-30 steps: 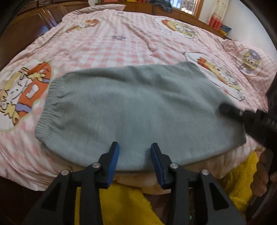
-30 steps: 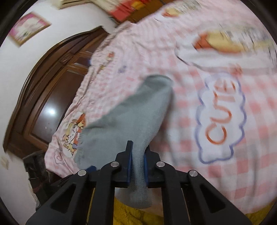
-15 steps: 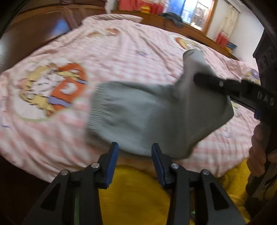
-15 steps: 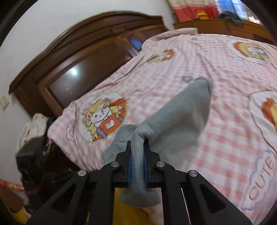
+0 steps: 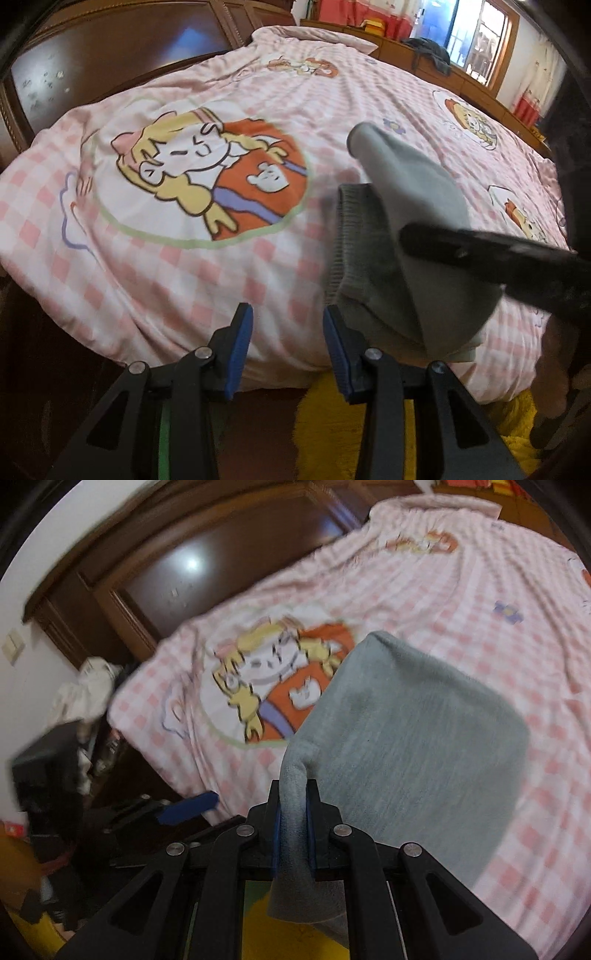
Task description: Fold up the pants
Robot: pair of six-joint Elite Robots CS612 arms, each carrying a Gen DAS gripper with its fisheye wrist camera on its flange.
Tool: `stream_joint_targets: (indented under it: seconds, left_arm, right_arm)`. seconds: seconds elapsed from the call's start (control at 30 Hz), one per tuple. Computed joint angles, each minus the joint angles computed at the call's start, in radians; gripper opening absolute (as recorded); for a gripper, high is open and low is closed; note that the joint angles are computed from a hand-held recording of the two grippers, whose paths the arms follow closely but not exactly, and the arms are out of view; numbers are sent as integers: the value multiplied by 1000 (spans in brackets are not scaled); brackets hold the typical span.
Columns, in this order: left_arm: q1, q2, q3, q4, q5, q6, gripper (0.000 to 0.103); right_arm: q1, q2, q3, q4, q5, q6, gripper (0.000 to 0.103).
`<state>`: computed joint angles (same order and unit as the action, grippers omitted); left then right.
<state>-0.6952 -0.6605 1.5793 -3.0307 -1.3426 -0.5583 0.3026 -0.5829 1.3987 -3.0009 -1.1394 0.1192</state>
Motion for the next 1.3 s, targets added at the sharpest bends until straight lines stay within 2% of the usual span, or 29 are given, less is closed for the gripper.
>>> stream_joint_targets:
  seconds: [0.1, 0.13, 0.23, 0.27, 0.4, 0.5, 0.53, 0.6, 0.63, 0.67, 0.7, 0.8, 0.93, 1.0, 1.13, 1.3]
  left_arm:
    - [3, -3, 6, -8, 3, 0, 41]
    - [3, -4, 6, -11, 5, 0, 41]
    - [2, -8, 3, -16, 18, 17, 41]
    - [1, -10, 0, -13, 29, 24, 41]
    - [0, -12, -13, -42, 26, 46, 41]
    - [-3, -11, -26, -78, -17, 64, 41]
    - [-5, -10, -32, -89, -36, 73, 41]
    - [-11, -7, -39, -102, -66, 95, 37]
    - [-14, -4, -43, -105, -83, 109, 33]
    - [-16, 0, -48, -95, -100, 125, 22]
    - [-18, 3, -52, -82, -112, 137, 20]
    - [-24, 19, -67, -12, -110, 147, 20]
    - [-19, 44, -90, 118, -85, 103, 21]
    - [-23, 43, -93, 190, -37, 77, 29]
    - [-15, 22, -54, 125, -61, 57, 31]
    - [-13, -8, -28, 78, -49, 98, 33]
  right_arm:
    - [5, 14, -28, 70, 19, 15, 26]
    - [2, 12, -21, 55, 42, 31, 29]
    - [-17, -7, 27, -41, 144, 34, 31]
    - [-20, -14, 40, -67, 149, 34, 33]
    - [-33, -57, 108, -145, 62, 32, 34]
    - [-29, -79, 144, -132, -113, 33, 34]
    - [-29, -81, 151, -124, -142, 35, 34]
    - [-38, -78, 162, -110, -129, 48, 33]
    - [-43, -77, 169, -106, -111, 56, 32]
    - [-46, -75, 174, -103, -104, 61, 31]
    - [-47, -73, 180, -100, -100, 62, 31]
    - [-46, -67, 194, -93, -105, 54, 31]
    - [-44, -61, 208, -106, -110, 33, 31]
    - [-43, -62, 211, -107, -116, 30, 31]
    - [-41, -73, 223, -103, -136, 29, 31]
    - [-41, -89, 240, -111, -176, 78, 31]
